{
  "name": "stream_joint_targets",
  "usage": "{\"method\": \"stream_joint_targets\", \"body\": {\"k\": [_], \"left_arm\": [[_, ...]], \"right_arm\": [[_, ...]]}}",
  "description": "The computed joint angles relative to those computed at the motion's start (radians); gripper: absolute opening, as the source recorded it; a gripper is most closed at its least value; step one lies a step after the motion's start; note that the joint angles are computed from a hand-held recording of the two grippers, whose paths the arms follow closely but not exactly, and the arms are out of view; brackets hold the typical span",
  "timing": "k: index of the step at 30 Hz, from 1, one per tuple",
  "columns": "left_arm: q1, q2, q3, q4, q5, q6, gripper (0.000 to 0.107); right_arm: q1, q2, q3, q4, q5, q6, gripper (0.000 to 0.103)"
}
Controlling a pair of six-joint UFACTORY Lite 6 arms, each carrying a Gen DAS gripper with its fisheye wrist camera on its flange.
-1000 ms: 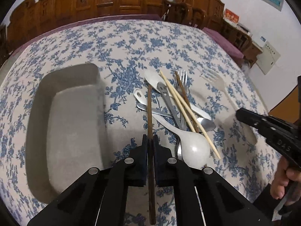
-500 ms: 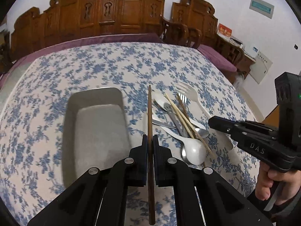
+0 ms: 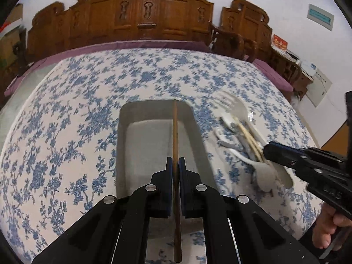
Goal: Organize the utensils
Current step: 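Lower the brown chopstick into the grey tray with the left tool while the right tool carries the fork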
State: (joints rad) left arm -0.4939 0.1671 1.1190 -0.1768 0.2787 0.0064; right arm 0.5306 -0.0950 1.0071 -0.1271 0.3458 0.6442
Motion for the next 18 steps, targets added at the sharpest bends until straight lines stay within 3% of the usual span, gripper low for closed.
{"method": "stream_joint_targets", "body": {"k": [9,18], "left_arm": [[0.087,0.105,0.036,-0.267,0.012,0.267,0.005],[0.115,0.088,0.058,-0.241,0.021,0.268,0.009]], "right_arm": [[0.049,0.119,0.100,-0.048,0.003,0.059,0.005],[0.063,0.218,0.197,-0.075,0.030,0.087,0.005]]}}
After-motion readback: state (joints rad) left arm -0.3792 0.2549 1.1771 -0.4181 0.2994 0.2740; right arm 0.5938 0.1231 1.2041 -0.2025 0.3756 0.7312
